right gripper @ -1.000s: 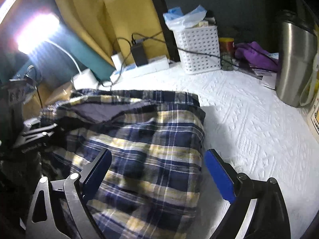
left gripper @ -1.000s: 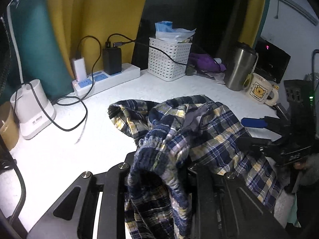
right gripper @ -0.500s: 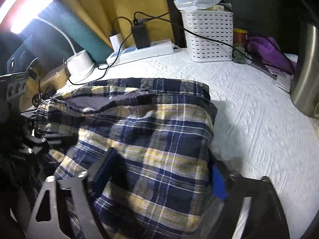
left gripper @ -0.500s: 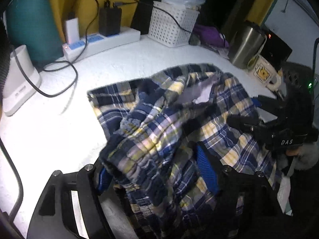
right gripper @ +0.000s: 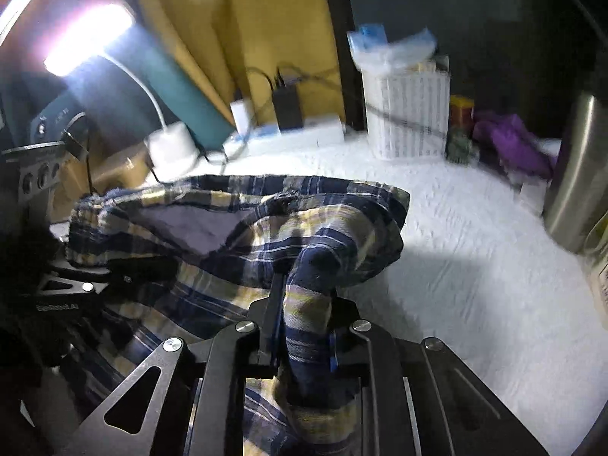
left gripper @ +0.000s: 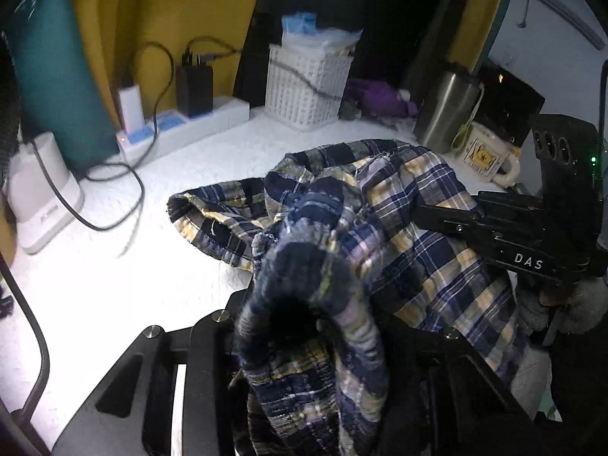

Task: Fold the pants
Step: 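Lift the grasped pants end up with both tools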

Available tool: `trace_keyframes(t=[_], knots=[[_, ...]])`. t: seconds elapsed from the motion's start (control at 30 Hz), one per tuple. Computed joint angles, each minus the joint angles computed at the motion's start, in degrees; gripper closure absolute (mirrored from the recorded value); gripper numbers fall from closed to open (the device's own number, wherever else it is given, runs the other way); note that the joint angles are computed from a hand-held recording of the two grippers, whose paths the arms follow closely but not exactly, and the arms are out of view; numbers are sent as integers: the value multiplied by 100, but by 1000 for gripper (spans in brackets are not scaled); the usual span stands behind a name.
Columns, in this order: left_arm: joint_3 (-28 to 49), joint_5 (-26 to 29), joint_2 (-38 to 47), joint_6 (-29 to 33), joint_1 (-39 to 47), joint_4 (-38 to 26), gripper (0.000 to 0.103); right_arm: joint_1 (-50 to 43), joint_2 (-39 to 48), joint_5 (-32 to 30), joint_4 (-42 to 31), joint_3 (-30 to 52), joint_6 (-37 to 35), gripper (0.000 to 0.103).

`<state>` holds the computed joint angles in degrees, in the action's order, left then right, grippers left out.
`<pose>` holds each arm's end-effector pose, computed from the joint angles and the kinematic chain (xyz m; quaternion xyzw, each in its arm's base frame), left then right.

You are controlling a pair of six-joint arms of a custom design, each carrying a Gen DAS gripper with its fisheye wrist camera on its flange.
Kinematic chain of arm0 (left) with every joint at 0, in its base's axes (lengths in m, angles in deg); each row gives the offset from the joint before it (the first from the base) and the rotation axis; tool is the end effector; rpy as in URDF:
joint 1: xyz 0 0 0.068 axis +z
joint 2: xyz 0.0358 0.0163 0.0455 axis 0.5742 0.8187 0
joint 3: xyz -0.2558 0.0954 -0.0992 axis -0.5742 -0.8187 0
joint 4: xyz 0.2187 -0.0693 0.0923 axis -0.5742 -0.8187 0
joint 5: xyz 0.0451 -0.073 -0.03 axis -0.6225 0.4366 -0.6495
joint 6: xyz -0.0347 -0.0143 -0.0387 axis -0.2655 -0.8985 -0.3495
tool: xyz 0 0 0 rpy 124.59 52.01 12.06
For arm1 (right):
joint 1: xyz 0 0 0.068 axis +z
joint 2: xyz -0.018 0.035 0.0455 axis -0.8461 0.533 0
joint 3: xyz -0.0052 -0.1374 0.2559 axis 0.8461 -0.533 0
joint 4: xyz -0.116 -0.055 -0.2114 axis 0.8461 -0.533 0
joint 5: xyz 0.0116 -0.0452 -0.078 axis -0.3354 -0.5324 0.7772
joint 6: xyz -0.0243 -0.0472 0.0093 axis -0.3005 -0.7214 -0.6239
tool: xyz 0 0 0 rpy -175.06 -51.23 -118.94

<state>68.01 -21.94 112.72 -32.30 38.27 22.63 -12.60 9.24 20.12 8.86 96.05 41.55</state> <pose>0.2837 -0.0072 0.2114 0.3934 0.8396 -0.2482 0.2807 0.1687 0.1465 0.1901 0.0458 0.9017 0.0854 0.4214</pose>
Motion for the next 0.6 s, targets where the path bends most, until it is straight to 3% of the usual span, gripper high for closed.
trace_keyframes(t=[0.33,0.6], knots=[[116,875,-1085,496,722,-908,70,1554,-829,1733,-1732,748,802,85],[520,1722,-1671,1916,1808,-2554,70,3091,-495,3161,-3704,1888,2180,85]])
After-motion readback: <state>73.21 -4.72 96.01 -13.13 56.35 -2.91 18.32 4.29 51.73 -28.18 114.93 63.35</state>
